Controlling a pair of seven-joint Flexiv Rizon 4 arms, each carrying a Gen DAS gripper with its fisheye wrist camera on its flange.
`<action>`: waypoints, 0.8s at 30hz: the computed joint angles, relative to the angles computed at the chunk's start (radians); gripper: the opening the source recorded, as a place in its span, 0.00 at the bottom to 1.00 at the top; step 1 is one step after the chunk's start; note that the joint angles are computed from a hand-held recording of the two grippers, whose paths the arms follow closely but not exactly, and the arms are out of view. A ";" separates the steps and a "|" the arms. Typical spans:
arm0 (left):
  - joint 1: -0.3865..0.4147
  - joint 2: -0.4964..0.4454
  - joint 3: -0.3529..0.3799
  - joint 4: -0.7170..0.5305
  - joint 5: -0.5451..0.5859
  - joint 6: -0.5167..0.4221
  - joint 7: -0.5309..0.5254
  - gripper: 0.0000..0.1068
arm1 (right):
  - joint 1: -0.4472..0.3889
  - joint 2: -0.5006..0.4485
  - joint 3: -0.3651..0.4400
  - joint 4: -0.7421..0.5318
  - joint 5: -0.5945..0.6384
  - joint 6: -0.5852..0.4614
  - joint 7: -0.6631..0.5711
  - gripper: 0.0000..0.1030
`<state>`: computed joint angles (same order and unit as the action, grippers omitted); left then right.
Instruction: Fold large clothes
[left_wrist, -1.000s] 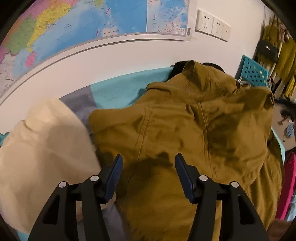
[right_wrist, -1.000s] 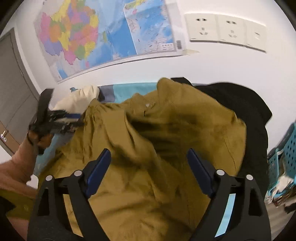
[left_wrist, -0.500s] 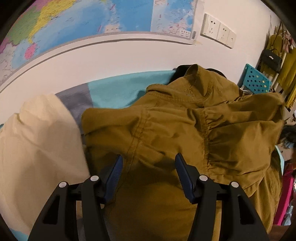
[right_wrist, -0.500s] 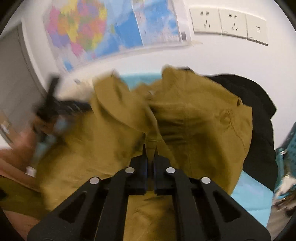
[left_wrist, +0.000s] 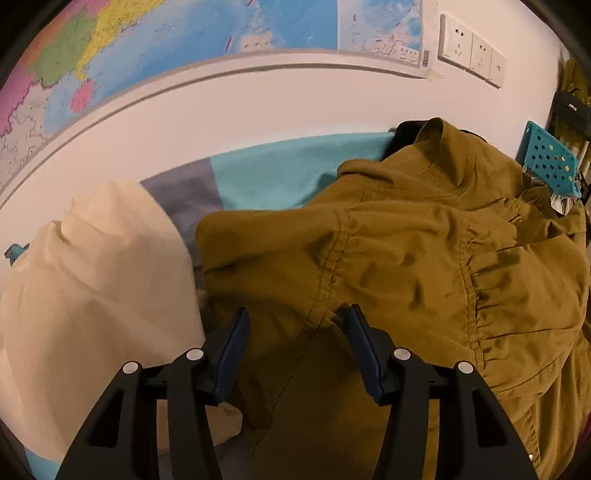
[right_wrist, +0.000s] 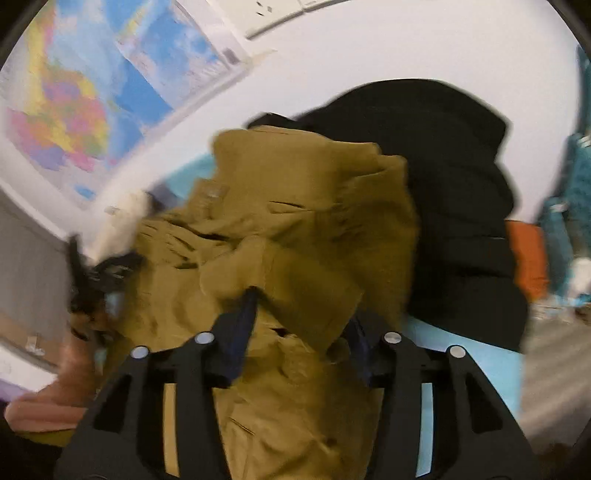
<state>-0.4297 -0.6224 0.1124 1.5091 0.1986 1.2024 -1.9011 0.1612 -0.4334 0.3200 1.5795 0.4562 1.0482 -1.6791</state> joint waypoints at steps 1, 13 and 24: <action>-0.005 0.004 0.006 0.007 0.007 0.005 -0.006 0.50 | 0.006 0.007 0.001 0.033 0.006 0.073 -0.024 0.66; -0.057 0.044 0.018 0.065 0.053 0.071 0.061 0.50 | -0.110 -0.032 0.181 0.097 0.085 0.262 -0.188 0.05; -0.067 0.038 0.079 0.080 0.088 0.033 -0.073 0.50 | -0.003 0.080 -0.041 0.182 -0.087 0.017 0.151 0.25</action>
